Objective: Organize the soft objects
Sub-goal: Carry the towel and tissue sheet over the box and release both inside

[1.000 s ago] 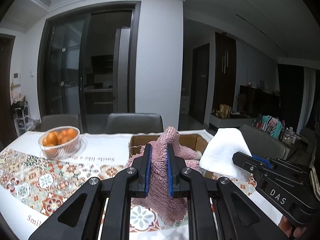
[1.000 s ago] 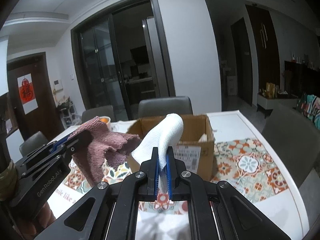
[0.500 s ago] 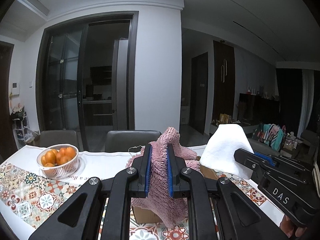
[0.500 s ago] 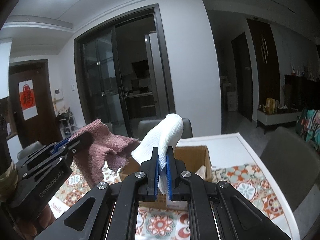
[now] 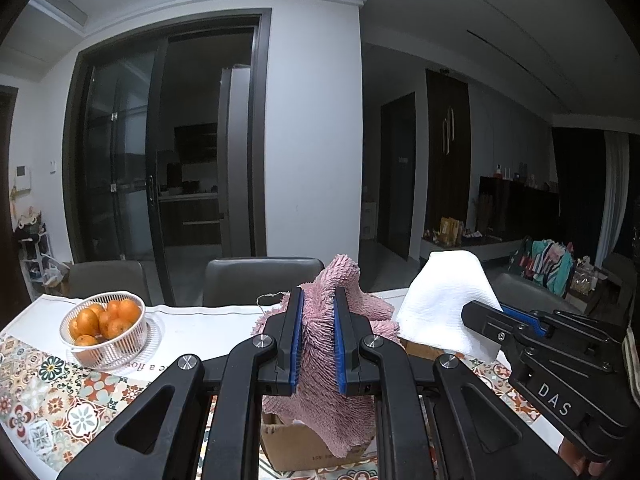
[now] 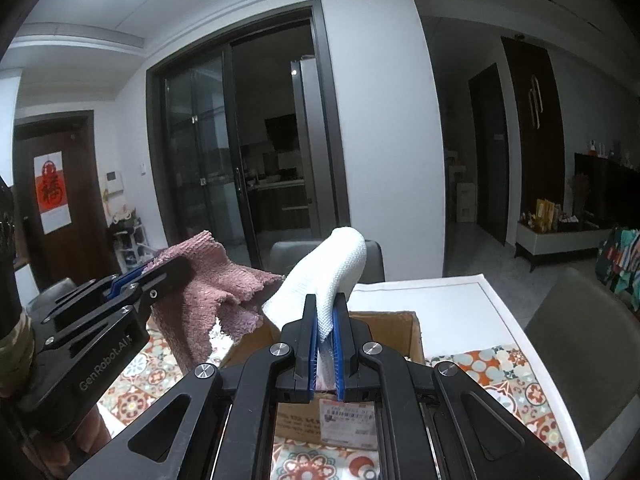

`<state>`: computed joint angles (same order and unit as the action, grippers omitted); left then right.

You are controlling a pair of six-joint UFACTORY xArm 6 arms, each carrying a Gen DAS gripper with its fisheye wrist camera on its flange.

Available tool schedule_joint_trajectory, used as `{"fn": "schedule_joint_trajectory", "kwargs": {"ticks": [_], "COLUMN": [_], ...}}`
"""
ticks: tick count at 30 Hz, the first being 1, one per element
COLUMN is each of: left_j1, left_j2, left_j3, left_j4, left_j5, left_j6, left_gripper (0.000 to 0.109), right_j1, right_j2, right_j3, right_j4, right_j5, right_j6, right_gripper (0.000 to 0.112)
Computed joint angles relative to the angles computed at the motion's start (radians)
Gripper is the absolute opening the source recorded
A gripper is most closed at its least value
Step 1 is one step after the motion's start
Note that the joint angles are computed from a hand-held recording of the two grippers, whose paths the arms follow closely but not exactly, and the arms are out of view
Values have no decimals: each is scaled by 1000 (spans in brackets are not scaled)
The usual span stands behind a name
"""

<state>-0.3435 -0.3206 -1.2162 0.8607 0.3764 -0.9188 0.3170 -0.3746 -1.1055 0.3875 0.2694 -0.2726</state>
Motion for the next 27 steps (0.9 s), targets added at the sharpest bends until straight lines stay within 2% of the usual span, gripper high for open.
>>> {"fn": "schedule_joint_trajectory", "kwargs": {"ticks": [17, 27], "left_j1": [22, 11], "left_j2": [230, 304], "left_j3": [-121, -133], "left_j4": [-165, -312], "left_j5": [-6, 26], "left_j6": [137, 270], "left_gripper": [15, 15], "right_j1": [-45, -61], "right_j2": [256, 321], "right_j3": [-170, -200], "right_j4": [44, 31], "right_j5": [73, 140], "right_j6": [-65, -78], "right_gripper": [8, 8]}}
